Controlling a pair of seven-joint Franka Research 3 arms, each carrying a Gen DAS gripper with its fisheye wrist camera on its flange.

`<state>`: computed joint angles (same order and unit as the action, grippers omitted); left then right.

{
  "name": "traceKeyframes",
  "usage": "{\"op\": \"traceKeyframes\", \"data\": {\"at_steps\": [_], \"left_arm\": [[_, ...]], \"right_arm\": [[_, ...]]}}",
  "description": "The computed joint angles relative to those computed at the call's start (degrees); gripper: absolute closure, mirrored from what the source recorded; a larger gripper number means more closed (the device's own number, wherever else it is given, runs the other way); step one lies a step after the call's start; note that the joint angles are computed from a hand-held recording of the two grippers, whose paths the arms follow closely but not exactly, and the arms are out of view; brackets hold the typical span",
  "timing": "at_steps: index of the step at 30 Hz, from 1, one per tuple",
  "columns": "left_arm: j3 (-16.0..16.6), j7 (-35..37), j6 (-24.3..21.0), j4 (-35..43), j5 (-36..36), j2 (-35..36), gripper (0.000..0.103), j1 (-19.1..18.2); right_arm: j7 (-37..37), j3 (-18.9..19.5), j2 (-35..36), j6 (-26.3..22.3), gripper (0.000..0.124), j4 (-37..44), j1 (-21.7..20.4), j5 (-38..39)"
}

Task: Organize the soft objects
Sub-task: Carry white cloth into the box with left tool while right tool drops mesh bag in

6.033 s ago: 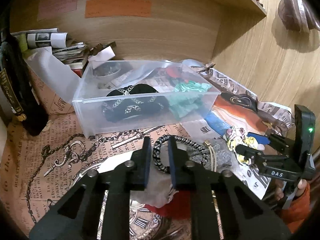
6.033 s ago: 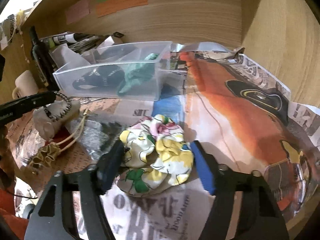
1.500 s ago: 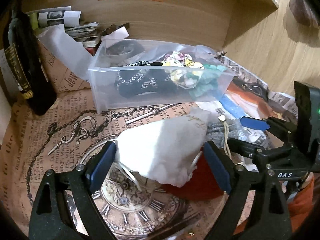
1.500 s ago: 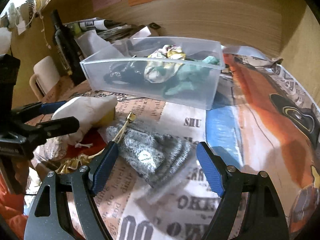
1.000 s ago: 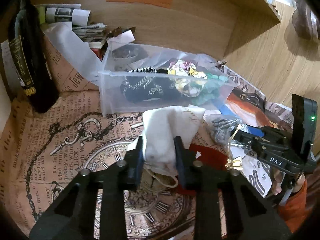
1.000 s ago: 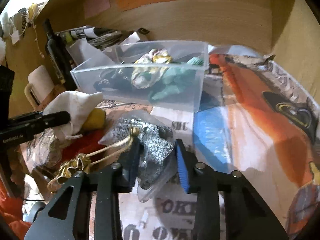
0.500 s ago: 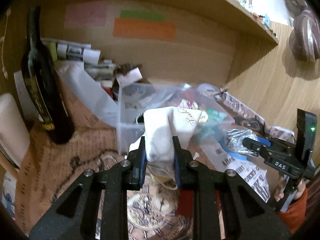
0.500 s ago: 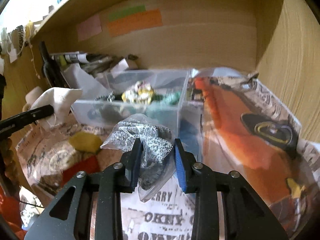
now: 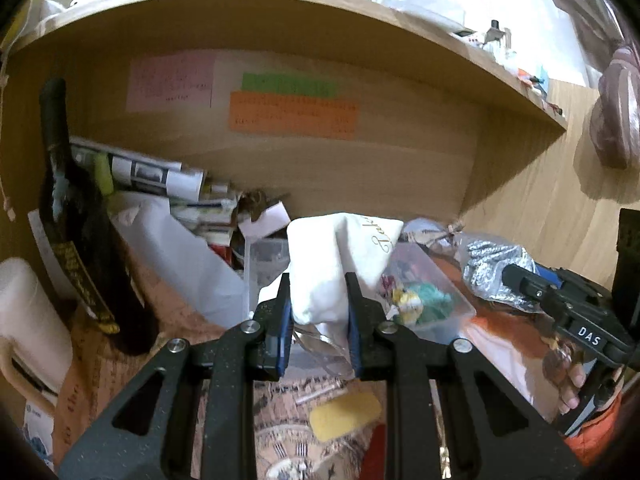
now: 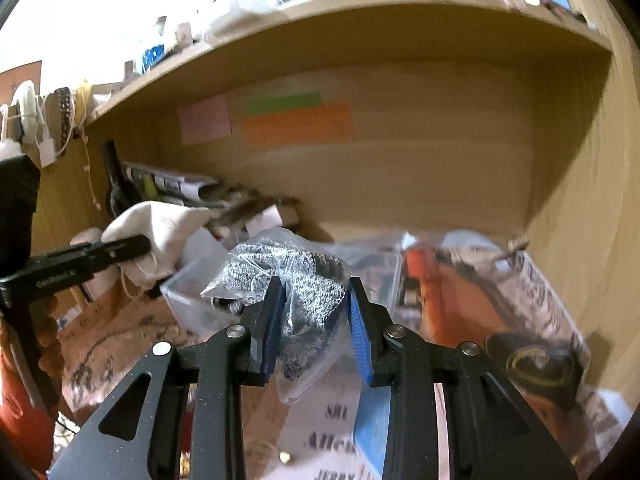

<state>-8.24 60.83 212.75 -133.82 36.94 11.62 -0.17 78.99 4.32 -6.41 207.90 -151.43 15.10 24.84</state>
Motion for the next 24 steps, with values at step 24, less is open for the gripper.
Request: {"op": "traceKeyframes", "data": {"at_steps": [24], "left_arm": [[-18.30,-3.67,-24.31,24.58,7.65,18.38,0.080,11.94]], "right_arm": [[-25.15,-10.08,16.26,-12.16,0.095,22.48,9.69,23.92]]}}
